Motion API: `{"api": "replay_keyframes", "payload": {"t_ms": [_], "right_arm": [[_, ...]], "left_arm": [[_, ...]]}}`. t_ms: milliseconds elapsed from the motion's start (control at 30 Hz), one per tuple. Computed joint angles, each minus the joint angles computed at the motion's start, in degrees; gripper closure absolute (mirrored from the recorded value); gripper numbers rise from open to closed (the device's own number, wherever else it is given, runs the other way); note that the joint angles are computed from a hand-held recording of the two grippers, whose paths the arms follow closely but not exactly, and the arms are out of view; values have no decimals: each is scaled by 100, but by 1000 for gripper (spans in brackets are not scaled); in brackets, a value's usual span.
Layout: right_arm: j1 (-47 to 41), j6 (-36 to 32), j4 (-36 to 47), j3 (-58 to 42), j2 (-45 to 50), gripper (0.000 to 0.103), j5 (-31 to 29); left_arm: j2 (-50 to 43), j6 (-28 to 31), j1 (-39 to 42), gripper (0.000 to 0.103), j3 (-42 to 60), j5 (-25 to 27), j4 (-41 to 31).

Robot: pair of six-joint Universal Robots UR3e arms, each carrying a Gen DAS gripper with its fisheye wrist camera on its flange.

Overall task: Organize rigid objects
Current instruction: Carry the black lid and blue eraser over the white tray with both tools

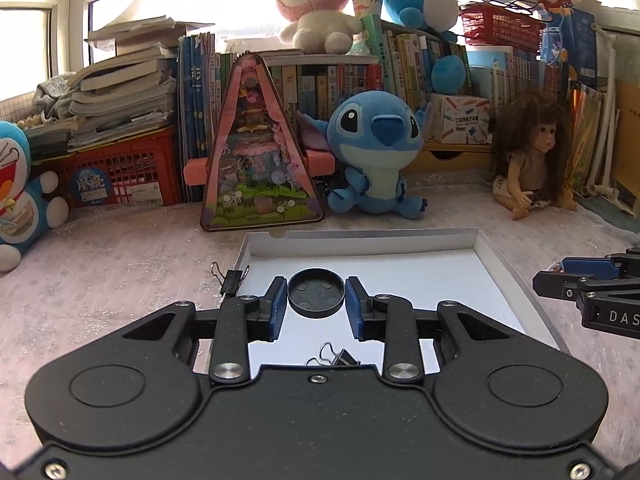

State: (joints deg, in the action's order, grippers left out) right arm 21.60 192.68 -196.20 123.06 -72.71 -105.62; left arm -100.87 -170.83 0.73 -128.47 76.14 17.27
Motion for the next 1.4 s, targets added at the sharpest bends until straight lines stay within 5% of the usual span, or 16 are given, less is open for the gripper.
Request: {"api": "replay_keyframes", "payload": {"t_ms": [633, 1400], "right_arm": [[-408, 246, 1188, -1297, 796, 59, 498], [-574, 391, 2160, -2067, 1237, 59, 826]], "left_arm": [[-1384, -253, -380, 74, 1856, 509, -1166], [-2081, -234, -587, 74, 2672, 786, -1791]]}}
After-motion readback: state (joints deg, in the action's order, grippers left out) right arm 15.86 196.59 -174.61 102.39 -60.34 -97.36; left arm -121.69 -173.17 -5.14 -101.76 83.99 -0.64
